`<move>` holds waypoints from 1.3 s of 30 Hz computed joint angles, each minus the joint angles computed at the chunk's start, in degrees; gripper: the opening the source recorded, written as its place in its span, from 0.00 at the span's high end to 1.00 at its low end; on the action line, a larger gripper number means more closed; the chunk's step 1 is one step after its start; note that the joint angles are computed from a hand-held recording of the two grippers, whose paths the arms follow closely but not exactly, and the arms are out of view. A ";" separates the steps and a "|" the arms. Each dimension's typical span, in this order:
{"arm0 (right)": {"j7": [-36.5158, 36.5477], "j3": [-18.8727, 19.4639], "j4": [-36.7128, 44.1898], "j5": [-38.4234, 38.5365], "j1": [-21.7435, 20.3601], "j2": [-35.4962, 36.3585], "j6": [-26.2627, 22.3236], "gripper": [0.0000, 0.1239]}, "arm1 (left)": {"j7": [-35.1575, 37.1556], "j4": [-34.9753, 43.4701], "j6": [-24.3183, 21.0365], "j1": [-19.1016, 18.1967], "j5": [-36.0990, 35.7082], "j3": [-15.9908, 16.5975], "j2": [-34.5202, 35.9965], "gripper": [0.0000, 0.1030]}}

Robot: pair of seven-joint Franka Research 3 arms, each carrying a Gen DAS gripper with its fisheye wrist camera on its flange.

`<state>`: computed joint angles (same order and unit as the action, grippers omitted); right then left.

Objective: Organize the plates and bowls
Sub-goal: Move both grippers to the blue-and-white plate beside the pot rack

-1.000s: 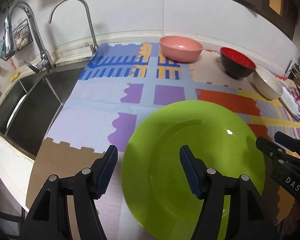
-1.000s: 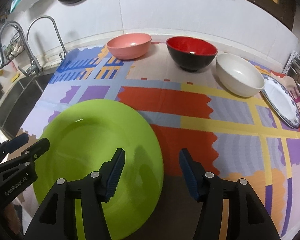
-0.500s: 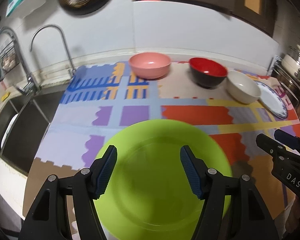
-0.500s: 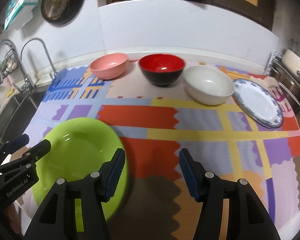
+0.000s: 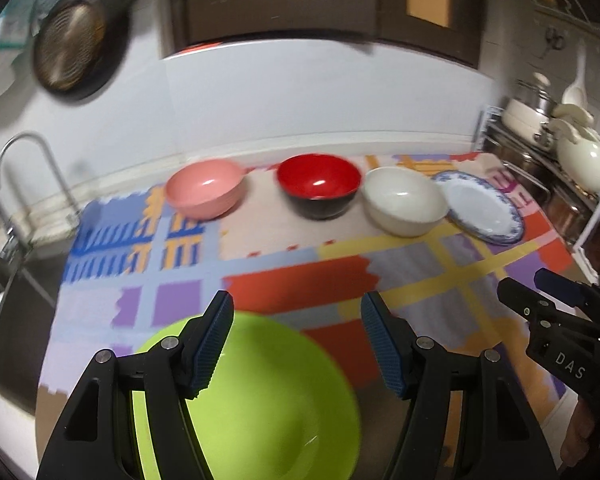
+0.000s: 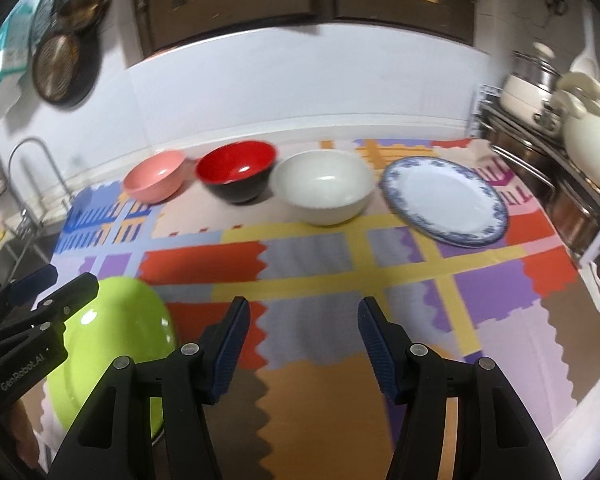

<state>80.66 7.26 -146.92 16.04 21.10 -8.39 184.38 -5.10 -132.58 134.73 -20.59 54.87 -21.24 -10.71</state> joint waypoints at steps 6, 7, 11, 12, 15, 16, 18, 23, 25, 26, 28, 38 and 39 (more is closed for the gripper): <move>8.31 7.75 1.47 -8.11 -12.86 0.19 -0.80 0.54 | 4.22 7.19 0.83 -0.14 2.78 0.84 5.90 0.36; 9.27 7.90 1.87 -9.13 -13.85 0.33 -1.03 0.54 | 5.15 8.41 1.38 -0.26 2.63 1.23 6.86 0.36; 11.43 6.39 3.46 -11.86 -14.95 1.04 -1.71 0.54 | 8.50 13.04 3.46 -0.70 1.81 2.72 10.61 0.36; 11.60 5.63 3.76 -12.17 -14.69 1.27 -1.38 0.54 | 9.34 14.31 3.12 -0.96 1.85 2.96 11.61 0.36; 16.29 8.91 5.03 -17.53 -20.31 1.95 -0.91 0.54 | 13.63 18.86 3.23 -1.60 0.85 4.05 15.05 0.36; 17.99 9.87 5.55 -19.43 -21.99 2.20 -1.01 0.54 | 15.01 20.12 3.24 -1.86 0.37 4.41 15.97 0.36; 23.36 12.92 6.78 -25.09 -26.80 2.60 -1.40 0.54 | 17.78 22.93 3.80 -2.27 -0.25 5.20 17.93 0.36; 35.25 16.12 11.58 -37.95 -33.73 4.95 -3.58 0.54 | 27.01 31.63 4.92 -3.11 -2.97 7.19 23.87 0.36; 38.56 15.15 13.79 -40.52 -33.74 6.27 -4.72 0.54 | 31.19 34.99 5.35 -3.18 -5.53 7.84 26.14 0.36; 40.48 14.55 15.39 -41.80 -33.53 7.08 -6.16 0.54 | 33.17 36.63 5.54 -3.24 -6.75 8.20 27.25 0.36; 42.22 13.10 17.62 -42.50 -32.44 8.36 -7.69 0.54 | 37.56 40.68 5.41 -3.48 -9.27 8.85 30.03 0.36; 41.95 5.47 31.44 -39.85 -24.98 17.85 -18.07 0.54 | 57.78 62.67 0.70 -4.08 -23.11 11.27 45.53 0.36; 42.40 4.54 32.57 -39.88 -24.04 18.67 -18.98 0.54 | 59.20 65.62 -0.58 -4.41 -24.02 11.77 47.47 0.36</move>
